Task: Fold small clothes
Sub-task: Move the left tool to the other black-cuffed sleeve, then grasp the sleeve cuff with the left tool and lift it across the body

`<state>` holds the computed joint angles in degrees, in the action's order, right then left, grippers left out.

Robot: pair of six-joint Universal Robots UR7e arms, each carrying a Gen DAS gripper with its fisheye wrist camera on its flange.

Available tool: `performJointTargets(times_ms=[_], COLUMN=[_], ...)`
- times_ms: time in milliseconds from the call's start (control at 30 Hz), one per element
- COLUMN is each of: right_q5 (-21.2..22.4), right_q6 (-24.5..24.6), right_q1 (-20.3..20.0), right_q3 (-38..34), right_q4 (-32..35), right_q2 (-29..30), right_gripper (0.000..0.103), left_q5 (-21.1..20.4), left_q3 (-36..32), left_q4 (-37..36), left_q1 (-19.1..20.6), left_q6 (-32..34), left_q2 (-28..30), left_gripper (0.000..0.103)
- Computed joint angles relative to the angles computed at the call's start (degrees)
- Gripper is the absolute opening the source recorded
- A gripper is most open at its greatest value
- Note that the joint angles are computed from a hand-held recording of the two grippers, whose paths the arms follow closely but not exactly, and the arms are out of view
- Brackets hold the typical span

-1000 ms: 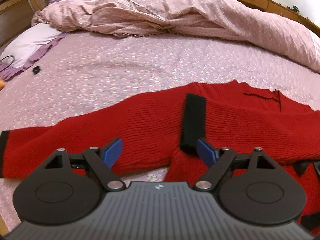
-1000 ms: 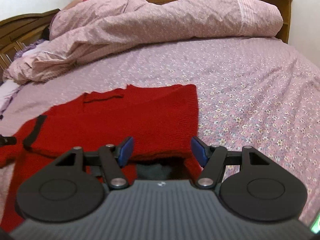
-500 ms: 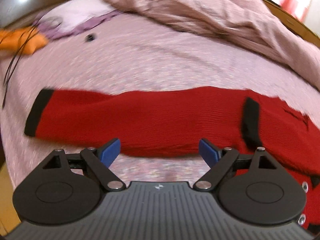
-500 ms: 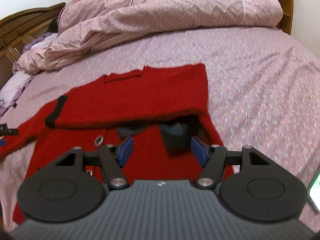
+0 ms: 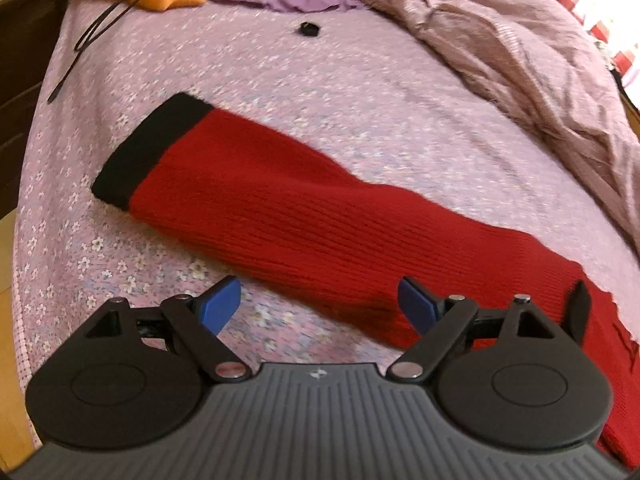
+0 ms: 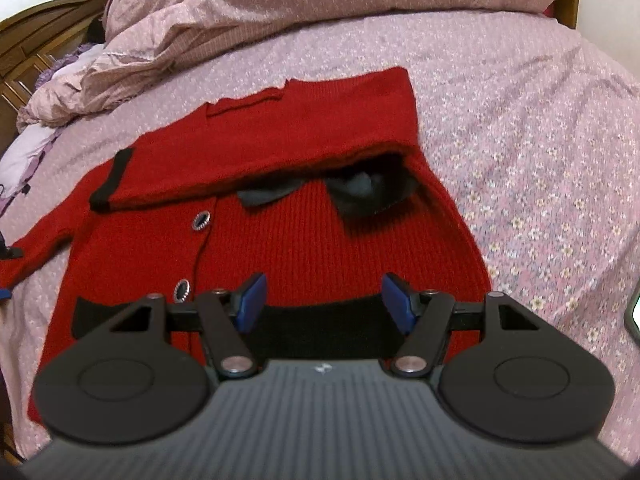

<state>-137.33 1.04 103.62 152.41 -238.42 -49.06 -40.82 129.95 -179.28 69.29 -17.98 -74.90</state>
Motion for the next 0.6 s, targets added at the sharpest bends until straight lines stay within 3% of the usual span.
performJointTargets(times_ms=[267,400,500,567,600], right_q5=[0.28,0.83,0.8,0.82,0.88], right_q6=[1.47,2.17,2.53,2.61,2.6], right_q1=[-0.43,-0.6,-0.39,-0.26,-0.26], right_q3=[-0.29,-0.58,-0.84,-0.92,-0.88], right_q4=[1.96,2.93,3.96,4.25,4.39], right_q2=[0.71,1.07,1.16,1.16,1.07], right_gripper=[0.065,0.065,0.065,0.065,0.065], left_q5=[1.58,2.46,2.08,-1.8,-3.51], left_q3=[-3.2,-4.49,-5.06,-5.0,-4.97], left_q4=[-8.75,-17.3,-22.3,-21.55,-20.77], left_q1=[2.03,2.62,2.81,3.64,3.98], left_q6=[7.73,13.48,17.21,16.18,14.9], left_q2=[5.31,8.54,9.82,8.49,7.66], left_gripper=[0.089,0.087,0.063,0.037,0.033])
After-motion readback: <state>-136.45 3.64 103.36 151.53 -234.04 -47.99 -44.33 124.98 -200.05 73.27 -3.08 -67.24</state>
